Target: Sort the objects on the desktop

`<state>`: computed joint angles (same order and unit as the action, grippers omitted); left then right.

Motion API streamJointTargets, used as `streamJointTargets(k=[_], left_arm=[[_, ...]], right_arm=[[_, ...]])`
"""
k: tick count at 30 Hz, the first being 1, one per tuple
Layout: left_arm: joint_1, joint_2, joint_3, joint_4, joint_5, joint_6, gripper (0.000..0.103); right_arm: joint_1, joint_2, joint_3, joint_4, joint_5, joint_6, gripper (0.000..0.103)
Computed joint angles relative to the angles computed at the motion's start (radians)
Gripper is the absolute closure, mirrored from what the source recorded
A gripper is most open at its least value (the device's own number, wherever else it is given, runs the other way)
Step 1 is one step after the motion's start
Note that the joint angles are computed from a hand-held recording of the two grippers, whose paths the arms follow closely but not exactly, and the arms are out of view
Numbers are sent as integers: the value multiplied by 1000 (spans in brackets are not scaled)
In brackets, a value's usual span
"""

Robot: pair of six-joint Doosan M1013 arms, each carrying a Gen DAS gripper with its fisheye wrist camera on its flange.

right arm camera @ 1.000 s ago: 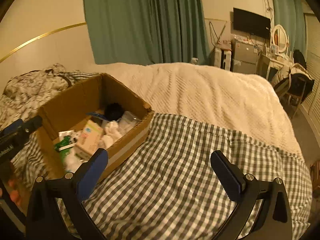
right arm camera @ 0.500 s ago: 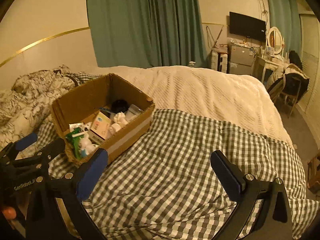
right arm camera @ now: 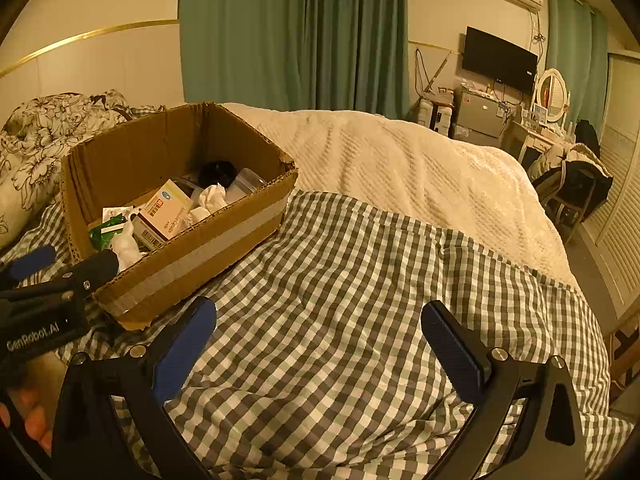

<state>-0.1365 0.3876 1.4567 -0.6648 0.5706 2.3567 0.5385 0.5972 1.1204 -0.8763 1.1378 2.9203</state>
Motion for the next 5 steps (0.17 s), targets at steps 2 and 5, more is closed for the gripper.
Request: streamJointTargets(k=[2, 5], left_arm=[[-8, -12, 31, 13, -93, 8, 0], [-8, -4, 17, 37, -57, 0, 0]], right_arm=[[0, 4, -4, 0, 0, -1, 0], [0, 10, -4, 3, -1, -1, 0]])
